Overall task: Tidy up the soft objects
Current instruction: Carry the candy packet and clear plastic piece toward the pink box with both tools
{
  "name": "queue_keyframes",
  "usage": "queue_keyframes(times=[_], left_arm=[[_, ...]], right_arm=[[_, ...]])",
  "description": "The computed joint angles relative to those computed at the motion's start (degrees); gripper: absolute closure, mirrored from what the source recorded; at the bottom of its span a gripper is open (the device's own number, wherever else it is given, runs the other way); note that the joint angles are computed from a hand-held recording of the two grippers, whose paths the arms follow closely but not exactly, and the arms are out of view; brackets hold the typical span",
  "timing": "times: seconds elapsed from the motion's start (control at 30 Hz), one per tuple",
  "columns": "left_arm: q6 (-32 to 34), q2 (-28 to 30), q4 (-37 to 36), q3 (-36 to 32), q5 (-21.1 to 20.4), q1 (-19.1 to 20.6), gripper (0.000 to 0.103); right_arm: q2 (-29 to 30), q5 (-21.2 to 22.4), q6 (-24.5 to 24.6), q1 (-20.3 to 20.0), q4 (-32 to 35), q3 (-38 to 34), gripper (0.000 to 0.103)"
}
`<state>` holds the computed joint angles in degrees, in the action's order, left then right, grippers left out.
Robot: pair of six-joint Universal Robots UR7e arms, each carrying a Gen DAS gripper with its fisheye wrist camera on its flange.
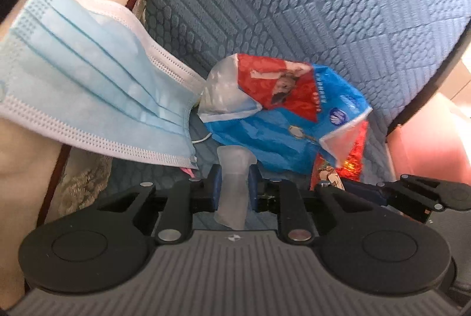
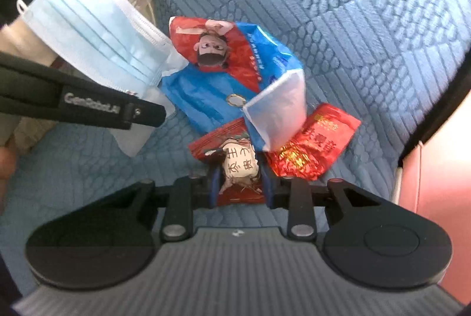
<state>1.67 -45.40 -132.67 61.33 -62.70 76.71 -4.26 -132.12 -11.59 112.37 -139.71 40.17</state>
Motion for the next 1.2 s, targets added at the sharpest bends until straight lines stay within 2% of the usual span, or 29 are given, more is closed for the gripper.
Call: queue_keyframes(times=[0.17, 0.4, 0.63, 0.87, 1.07, 1.2], left_arm=[[0.29, -2.09, -0.28, 2.13, -0.33, -0.40, 0.080], [-1.66, -5.25, -1.75, 6.38, -1.62, -0.44, 0.080], [-3.39, -7.98, -3.01, 10.19, -1.99, -0.55, 0.080], [-4.07, -10.08, -3.65, 13.47, -2.62, -1.37, 0.080], [-4.32, -12.43, -5.22, 17.22, -3.01, -2.45, 0.080], [-4.13, -14.23, -6.73, 20.11, -1.49, -3.24, 0.080]], right_arm=[[-2.36, 0.10, 2.52, 0.60, -2.23, 4.06, 0.071], [-3.64, -2.38, 5.02, 1.83, -2.67, 6.79, 0.071], [-6.12, -4.16, 7.05, 3.28, -6.05, 11.36, 0.071], [-9.07, -5.24, 11.93, 4.07, -7.42, 16.63, 0.071], [-10.91, -7.15, 14.04, 5.01, -8.79, 20.27, 0.071], [-12.58, -7.01, 15.41, 5.55, -10.92, 23.31, 0.071]])
